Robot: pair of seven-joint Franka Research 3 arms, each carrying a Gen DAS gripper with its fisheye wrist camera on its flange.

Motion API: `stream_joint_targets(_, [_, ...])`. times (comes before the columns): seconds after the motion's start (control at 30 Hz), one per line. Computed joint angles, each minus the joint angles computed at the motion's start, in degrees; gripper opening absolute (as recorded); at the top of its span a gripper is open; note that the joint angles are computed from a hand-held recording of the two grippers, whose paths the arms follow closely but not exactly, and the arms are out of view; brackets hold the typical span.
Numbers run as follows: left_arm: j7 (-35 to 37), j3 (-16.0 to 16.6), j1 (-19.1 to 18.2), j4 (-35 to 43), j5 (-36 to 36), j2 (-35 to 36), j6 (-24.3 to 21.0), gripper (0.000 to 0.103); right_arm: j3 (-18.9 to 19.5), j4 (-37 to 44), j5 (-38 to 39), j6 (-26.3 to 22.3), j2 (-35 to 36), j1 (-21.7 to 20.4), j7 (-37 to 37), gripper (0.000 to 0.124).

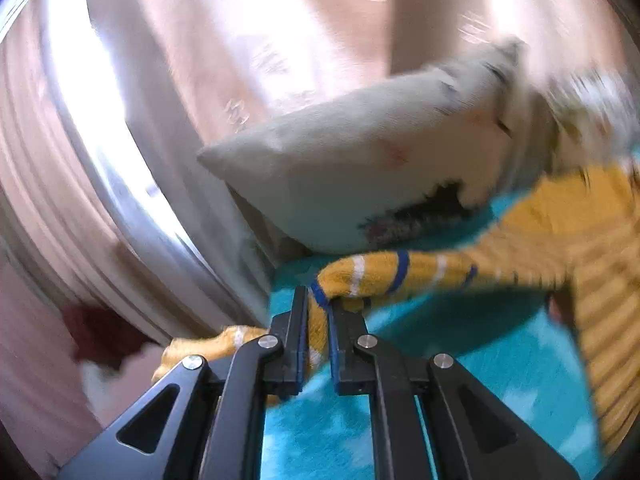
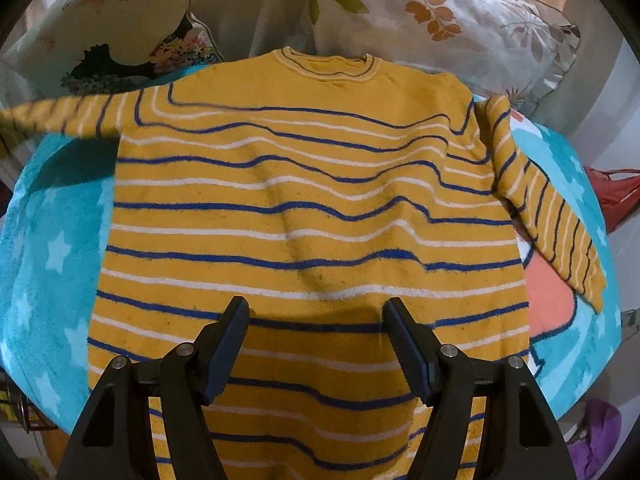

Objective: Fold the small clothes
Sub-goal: 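Grasp the cuff of the sleeve nearest the left gripper, then carry the held sleeve across the sweater body and open the left gripper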

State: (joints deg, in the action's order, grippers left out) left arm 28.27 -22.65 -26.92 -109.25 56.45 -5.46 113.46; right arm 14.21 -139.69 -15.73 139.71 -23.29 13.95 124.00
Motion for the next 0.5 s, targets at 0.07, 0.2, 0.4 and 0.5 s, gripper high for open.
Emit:
stream_joint_targets(0.07, [1.8, -1.5, -1.6, -2.4, -1.4, 0.2, -3.3, 0.011, -0.1, -0.1, 0.2, 0.2, 0.1, 0.1, -0.2, 0.074])
stream_joint_targets(0.2, [0.6, -1.3, -3.8, -10.4, -14.8, -0.8, -4.4, 0.012, -0.7, -0.1, 1.5, 0.6, 0.5, 0.3, -0.5, 0.074])
stream_joint_targets(0.4, [-16.0, 1.3, -2.7, -24.7, -31.6, -15.0, 6.1, 0.017, -0.6, 0.7, 1.6, 0.6, 1.7, 0.3, -0.5, 0.076])
stream_joint_targets(0.5, [-24.5, 3.4, -0.8, -33.7, -36.5, -23.1, 20.8, 0.042, -0.8, 1.1, 2.1, 0.8, 2.7, 0.9, -1.0, 0.077])
